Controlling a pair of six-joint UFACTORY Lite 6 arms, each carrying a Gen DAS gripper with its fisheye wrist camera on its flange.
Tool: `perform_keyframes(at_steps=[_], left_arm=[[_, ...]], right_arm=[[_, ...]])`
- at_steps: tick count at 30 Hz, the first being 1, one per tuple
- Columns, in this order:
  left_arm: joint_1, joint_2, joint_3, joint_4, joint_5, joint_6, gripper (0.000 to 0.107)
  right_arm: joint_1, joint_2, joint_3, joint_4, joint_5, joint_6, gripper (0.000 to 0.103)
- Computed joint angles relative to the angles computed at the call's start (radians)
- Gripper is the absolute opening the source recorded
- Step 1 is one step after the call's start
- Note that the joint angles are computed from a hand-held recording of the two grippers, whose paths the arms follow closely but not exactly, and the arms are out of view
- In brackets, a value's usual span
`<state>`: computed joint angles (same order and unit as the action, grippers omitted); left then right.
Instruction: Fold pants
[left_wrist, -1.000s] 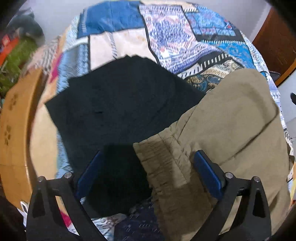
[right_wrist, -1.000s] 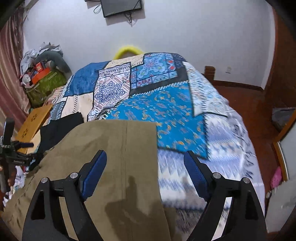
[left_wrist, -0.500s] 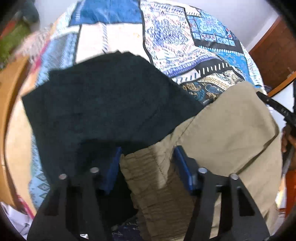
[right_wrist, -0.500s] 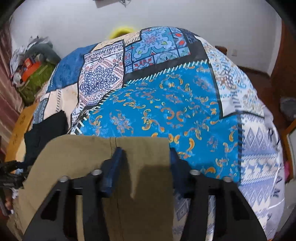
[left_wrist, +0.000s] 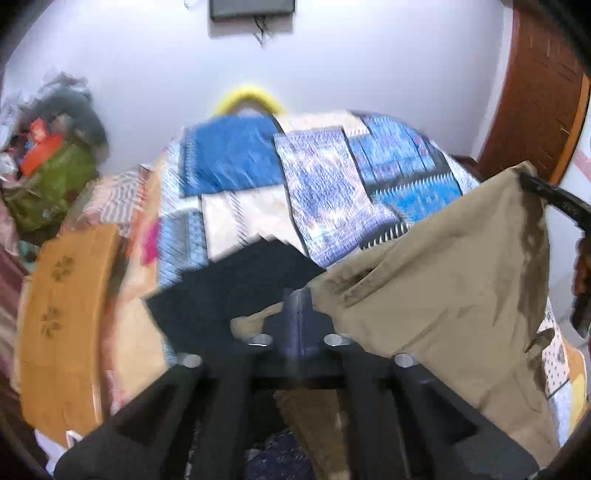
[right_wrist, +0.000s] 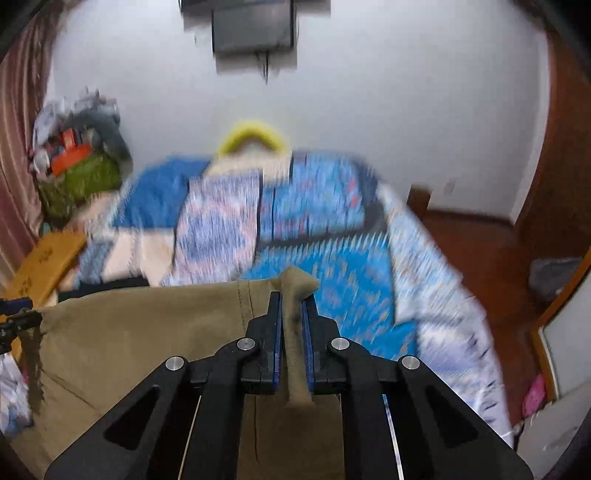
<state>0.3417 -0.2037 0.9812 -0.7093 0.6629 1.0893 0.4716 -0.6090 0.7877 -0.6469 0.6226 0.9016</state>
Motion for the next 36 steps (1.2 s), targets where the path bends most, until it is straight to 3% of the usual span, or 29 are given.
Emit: perform_keyframes(at_steps=[3,8,11,13,16,19,25,31,34,36], left_arm=[[0.068,-0.063,0.025,-0.061,0.126,0.081,0.001],[0.097,-0.098,0.001,-0.005,0.223,0.073,0.004],[0.087,-0.084,-0.018,0.024,0.237,0.024,0.033],[0.06,-0.061,-0.036,0.03,0.202,-0.004,0.06],[0.007,-0.055,-0.072,0.038,0.124,-0.025,0.074],[-0.083,0.058,-0.045,0.063,0.028,-0.081,0.086],[-0.22,0.401,0.117,0.147,-0.083,-0.331,0.09],[-0.271,0.682,0.316,0.069,-0.054,-0.344,0.09],[-0.278,0.809,0.438,0.033,0.021,-0.347,0.09],[-0.285,0.888,0.516,0.037,0.066,-0.38,0.09]], right_arm=[[0.11,-0.052,0.105,-0.053,0.133,0.034,0.008],[0.438,-0.122,0.129,-0.191,0.445,0.181,0.008],[0.5,-0.178,0.053,-0.184,0.516,0.237,0.008],[0.412,-0.208,0.01,-0.122,0.467,0.192,0.009],[0.227,-0.247,-0.052,-0.001,0.365,0.073,0.009],[0.067,-0.268,-0.118,0.118,0.277,-0.069,0.009],[-0.271,-0.188,-0.276,0.396,0.017,-0.437,0.009],[-0.362,-0.09,-0.36,0.521,-0.171,-0.604,0.009],[-0.387,-0.069,-0.381,0.598,-0.224,-0.696,0.01],[-0.363,-0.05,-0.387,0.56,-0.244,-0.671,0.01]])
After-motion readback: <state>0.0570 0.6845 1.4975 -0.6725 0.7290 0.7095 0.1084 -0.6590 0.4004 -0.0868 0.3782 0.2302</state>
